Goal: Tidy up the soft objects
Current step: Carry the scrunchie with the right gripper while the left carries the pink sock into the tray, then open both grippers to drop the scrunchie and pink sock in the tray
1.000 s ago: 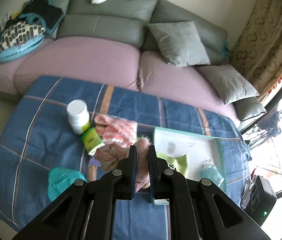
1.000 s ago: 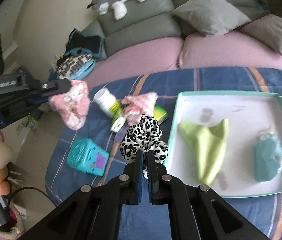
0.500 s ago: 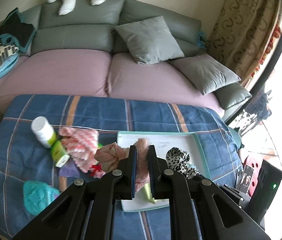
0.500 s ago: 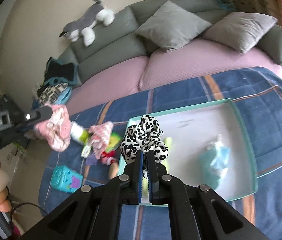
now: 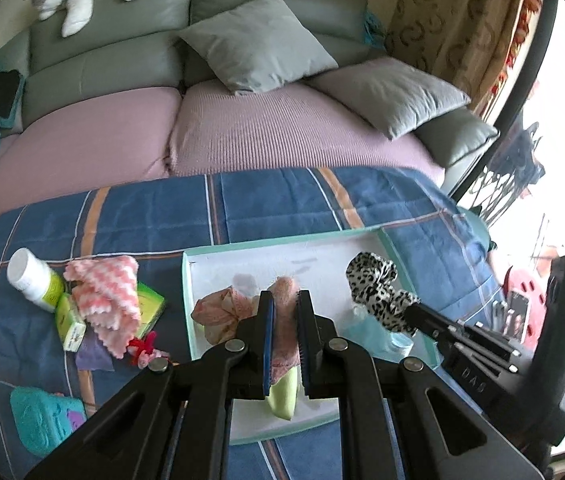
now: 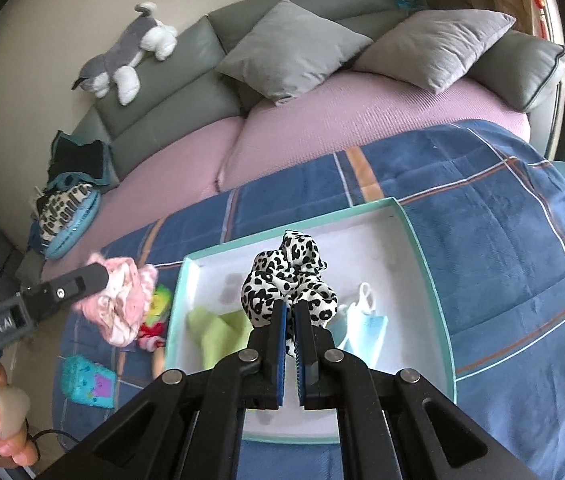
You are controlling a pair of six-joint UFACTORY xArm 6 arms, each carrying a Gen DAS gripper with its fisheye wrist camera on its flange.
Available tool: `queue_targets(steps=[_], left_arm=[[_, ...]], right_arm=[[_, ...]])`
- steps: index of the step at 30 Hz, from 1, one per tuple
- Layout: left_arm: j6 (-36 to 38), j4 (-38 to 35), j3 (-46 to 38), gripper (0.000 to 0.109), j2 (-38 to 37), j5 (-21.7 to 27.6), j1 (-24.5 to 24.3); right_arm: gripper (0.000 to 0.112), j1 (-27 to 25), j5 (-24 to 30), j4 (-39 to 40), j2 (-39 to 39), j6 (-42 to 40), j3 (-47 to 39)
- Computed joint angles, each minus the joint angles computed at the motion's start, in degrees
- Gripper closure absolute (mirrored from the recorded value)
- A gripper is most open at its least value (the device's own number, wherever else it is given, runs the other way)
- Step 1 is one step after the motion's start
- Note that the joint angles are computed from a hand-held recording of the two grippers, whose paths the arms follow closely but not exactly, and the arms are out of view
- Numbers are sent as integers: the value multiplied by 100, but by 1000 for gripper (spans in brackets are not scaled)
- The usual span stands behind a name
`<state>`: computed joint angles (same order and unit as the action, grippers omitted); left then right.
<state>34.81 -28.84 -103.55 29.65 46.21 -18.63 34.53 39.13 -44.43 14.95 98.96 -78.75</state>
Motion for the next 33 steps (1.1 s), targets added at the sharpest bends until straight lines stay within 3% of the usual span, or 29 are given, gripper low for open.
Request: queue_targets(steps=[12,23,33], left_arm=[[-382,1130,-746,97,1011,-618,-391],[-893,1480,-1815,97,1959,-45,-474],[-879,1475,-1655,96,1922,110,-478]], right_arm=[[108,-296,57,438,492,-440,-314],[108,-437,246,812,891,-970,-655],[108,-468,194,1090,986,-1122,-633]])
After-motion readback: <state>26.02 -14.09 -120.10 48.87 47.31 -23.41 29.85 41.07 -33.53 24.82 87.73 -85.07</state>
